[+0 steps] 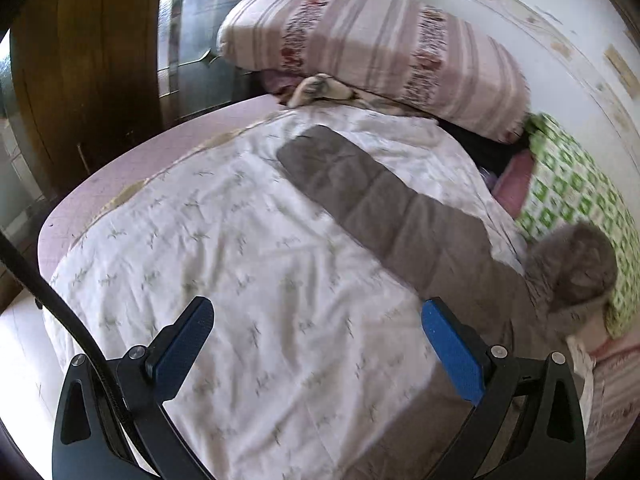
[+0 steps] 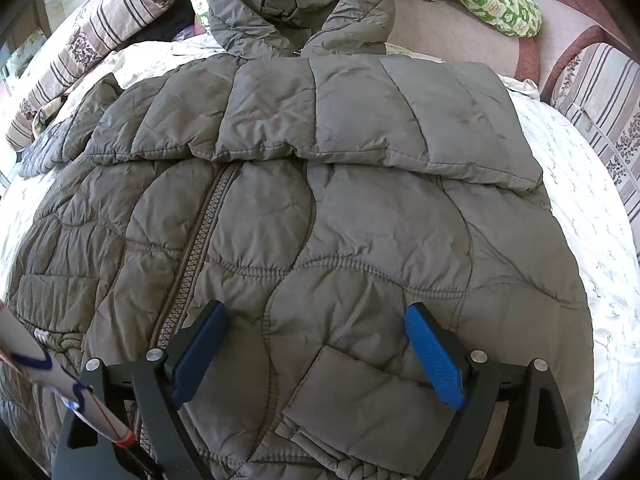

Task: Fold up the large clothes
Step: 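Move the left tool to the other sleeve cuff and close on it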

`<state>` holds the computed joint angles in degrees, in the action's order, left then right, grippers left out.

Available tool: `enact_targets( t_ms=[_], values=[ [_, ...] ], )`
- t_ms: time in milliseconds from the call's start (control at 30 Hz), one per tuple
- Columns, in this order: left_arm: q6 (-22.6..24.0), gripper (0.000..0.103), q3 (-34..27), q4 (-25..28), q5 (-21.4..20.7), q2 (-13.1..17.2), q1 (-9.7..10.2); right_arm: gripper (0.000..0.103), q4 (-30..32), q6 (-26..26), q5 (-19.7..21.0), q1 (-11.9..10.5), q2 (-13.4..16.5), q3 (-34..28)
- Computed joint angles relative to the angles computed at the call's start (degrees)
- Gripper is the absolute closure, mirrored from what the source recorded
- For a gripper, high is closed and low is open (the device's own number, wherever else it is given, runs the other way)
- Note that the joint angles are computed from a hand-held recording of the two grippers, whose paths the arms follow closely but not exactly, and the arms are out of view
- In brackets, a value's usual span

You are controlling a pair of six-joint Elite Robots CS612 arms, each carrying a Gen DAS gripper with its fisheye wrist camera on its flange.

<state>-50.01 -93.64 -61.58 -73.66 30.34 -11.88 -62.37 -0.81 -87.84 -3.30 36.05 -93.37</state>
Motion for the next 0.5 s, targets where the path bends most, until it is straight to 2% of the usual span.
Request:
enact_targets(
  t_ms=[100,167,233,267,367,433,500],
  values=[
    [-1.4,0.000,2.4,-2.6,-5.1,-0.4,2.33,0.008,0.0,0.0,0.0,0.0,0.0,0.0],
    [-3.2,0.004,4.4,-5.3,-9.2,-0.4,4.10,0.008,0.0,0.0,-0.1,0.1,0.0,0.1],
    [-5.0,0.026,6.4,-6.6,-11.1,-0.6,5.23,0.007,-0.1,-0.2,-0.2,0.1,0.0,0.1],
    [-5.8,0.028,7.8,-8.3,-13.0,-0.6,6.07,0.007,-0.1,-0.3,-0.2,0.1,0.1,0.1],
    [-7.1,0.029,10.8,-12.6,-15.8,-0.5,7.62,0.007,-0.1,-0.4,-0.1,0.0,0.1,0.1],
    [-7.4,0.029,13.2,-16.6,-19.3,-0.4,8.79,0.007,-0.1,-0.4,-0.1,0.0,0.1,0.2],
    [-10.5,0.029,15.0,-20.4,-20.0,0.0,9.62,0.006,-0.2,-0.6,-0.2,0.0,0.1,0.2]
  ],
)
